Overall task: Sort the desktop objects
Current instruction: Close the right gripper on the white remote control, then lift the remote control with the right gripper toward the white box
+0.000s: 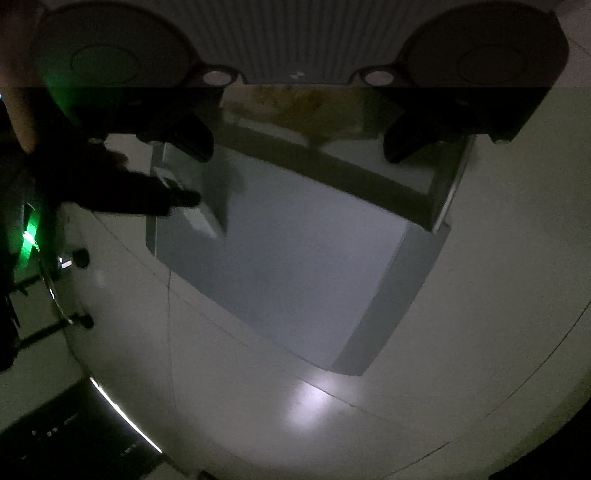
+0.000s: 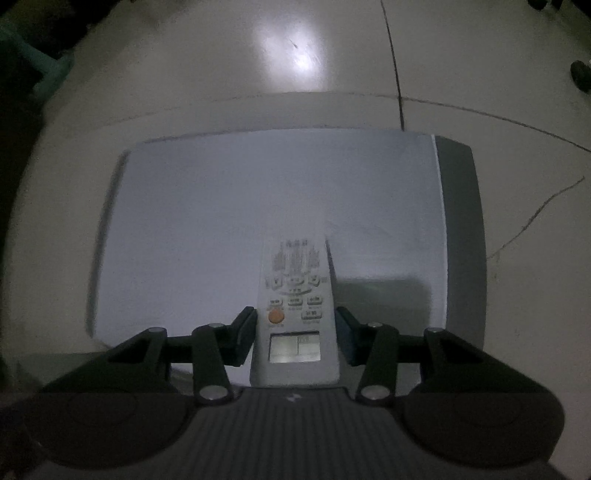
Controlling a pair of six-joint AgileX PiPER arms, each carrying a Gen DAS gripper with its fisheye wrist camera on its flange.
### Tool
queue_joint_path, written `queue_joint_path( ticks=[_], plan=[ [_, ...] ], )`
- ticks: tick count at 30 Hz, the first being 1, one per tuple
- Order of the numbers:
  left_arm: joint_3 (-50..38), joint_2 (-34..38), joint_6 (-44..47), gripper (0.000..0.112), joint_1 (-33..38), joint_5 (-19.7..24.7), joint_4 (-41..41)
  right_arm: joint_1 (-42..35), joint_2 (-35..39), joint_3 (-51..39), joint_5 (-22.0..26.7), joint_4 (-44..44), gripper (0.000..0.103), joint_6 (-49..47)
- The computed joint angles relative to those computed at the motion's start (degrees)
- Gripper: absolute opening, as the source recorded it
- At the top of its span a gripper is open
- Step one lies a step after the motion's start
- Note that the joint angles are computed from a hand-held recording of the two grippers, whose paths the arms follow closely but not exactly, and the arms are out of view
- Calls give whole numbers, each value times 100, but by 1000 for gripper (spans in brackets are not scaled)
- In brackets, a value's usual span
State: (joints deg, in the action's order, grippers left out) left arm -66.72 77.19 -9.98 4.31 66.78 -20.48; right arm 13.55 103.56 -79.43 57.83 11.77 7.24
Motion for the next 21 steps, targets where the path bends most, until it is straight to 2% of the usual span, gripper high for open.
queue_joint_path(
  ticks=[4,7,10,14,15,17,20,21],
  plan=[
    [39,246,-1,100,344,-221,-623,-16,-161,-265,320,183,47,-173],
    [33,673,-251,100,508,-277,-1341,-45,-91,-256,221,217,20,-322],
    [84,995,-574,100,501,-336,-1838,57,-21,-296,180,3,15,-245],
    [181,948,-625,100,260,-534,-1710,16,246,-479,446,171,17,-356],
    [208,937,-590,100,246,-555,-1693,70,312,-541,428,38,20,-335],
    [196,973,-577,100,268,-515,-1720,262,470,-698,321,-465,62,-287],
    [-15,1076,-628,100,228,-340,-1692,246,875,-1167,664,-547,81,-744],
    [-185,1178,-626,100,158,-199,-1614,195,951,-1252,745,-470,82,-951]
  ],
)
